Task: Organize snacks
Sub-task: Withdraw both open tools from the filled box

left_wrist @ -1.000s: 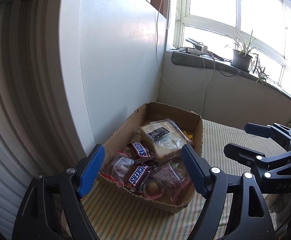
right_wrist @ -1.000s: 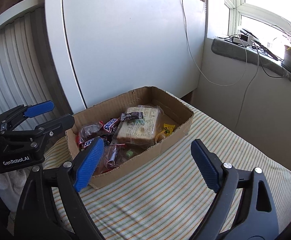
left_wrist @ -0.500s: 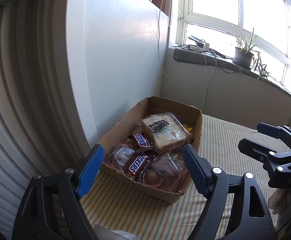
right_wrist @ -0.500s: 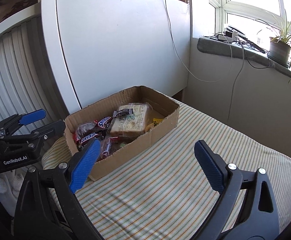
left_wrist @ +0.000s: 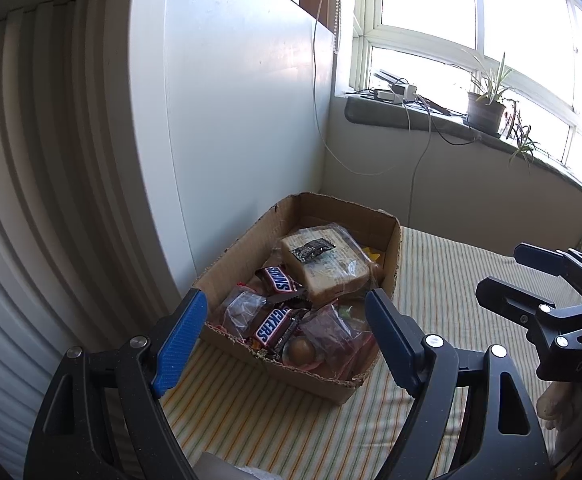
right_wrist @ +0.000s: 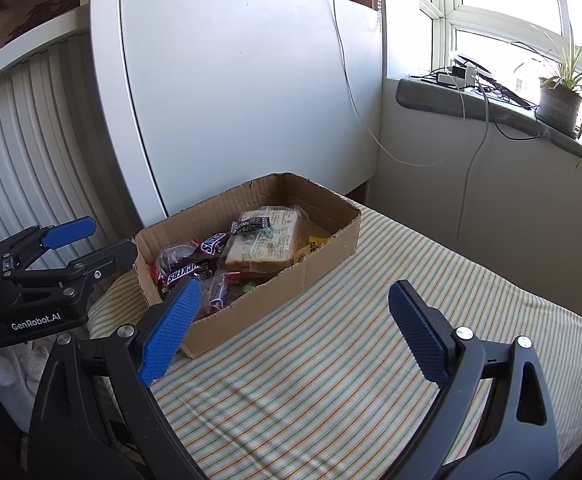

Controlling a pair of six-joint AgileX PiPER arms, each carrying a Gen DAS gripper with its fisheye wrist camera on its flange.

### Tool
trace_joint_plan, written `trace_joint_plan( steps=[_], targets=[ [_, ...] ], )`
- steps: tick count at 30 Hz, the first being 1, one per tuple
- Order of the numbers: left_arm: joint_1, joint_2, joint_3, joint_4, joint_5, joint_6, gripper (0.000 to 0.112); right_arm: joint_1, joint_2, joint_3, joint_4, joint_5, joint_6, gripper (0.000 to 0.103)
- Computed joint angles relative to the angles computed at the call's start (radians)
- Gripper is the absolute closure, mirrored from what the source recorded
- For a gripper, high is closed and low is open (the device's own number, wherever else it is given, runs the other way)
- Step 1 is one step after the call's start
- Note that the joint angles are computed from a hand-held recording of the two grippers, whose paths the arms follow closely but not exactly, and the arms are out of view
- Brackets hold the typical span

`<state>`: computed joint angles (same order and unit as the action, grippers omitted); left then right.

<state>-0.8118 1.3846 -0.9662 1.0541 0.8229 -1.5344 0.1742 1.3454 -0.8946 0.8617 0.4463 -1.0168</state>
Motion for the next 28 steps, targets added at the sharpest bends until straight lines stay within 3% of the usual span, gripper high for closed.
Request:
trace_joint_plan(
  steps=[28],
  targets=[
    [-0.043,0.018,-0.011,0.032,0.037,-0.014,0.031,-0.068,-0.011,0.028,0.062,0.031,-0.096,0.006]
  ],
)
